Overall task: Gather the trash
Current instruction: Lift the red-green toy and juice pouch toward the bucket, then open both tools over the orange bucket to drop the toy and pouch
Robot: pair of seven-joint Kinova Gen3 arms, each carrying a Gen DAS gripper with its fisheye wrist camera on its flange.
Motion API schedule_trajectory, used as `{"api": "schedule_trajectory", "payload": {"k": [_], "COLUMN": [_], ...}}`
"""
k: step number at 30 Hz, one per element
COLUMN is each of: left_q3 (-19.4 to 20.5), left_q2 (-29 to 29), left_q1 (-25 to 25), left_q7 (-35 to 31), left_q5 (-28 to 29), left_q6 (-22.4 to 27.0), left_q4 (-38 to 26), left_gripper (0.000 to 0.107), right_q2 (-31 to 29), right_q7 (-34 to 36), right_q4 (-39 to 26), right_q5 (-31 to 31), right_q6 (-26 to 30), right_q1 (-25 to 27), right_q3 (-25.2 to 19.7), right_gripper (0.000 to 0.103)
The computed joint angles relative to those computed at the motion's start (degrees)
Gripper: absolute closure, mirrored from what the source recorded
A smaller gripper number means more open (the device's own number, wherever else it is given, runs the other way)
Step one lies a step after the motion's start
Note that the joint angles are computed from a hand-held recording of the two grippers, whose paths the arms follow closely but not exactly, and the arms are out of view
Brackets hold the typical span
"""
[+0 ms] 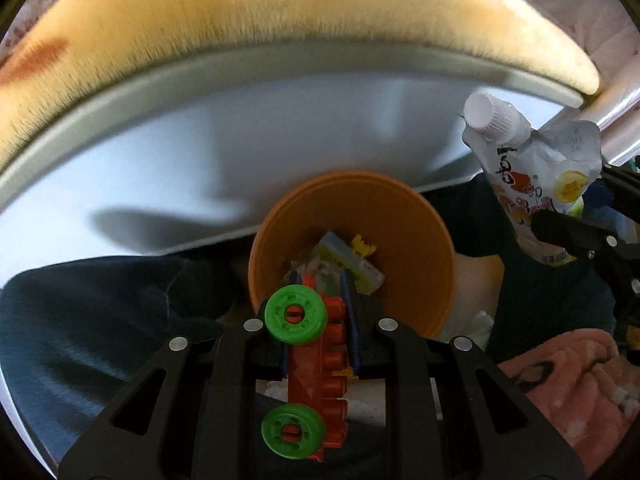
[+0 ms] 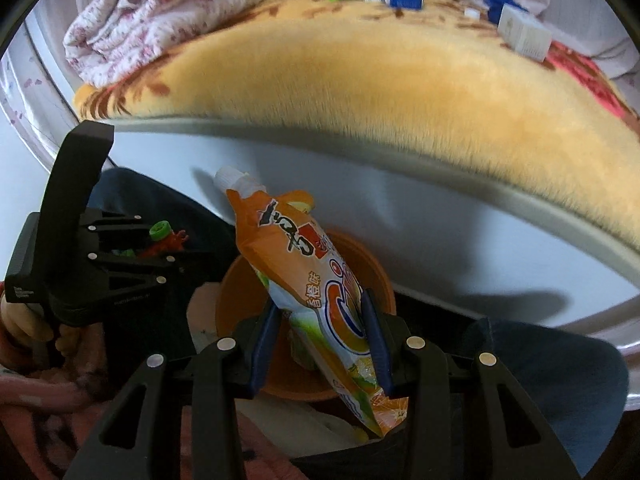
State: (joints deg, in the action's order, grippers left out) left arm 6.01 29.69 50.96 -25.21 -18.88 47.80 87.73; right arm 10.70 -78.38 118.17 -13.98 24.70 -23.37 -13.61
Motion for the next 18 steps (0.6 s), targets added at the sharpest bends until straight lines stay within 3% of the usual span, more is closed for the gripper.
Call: {"api": "schedule_trajectory", "payload": {"k": [16,18], "left_q3": [1.7,1.9], "left_q2": [4.5,4.8], "left_q1": [-4.7,-5.2], "left_q7": [-7.8,-8.5], "left_q5": [8.9,9.8], "left_q6": [0.6,0.6], "left_q4": [-2.4,-2.6], "left_gripper": [0.088,0.081], "right_q2": [6.8,7.9], "right_q7": [3.8,4.0], "right_q4": [-2.2,-3.0], "right_q5": [-3.3,-4.0], "right_q6": [0.8,1.3], "right_q1": [2.5,2.9], "right_q3": [-2.0,-2.5], "right_gripper": [0.062,0.061]}}
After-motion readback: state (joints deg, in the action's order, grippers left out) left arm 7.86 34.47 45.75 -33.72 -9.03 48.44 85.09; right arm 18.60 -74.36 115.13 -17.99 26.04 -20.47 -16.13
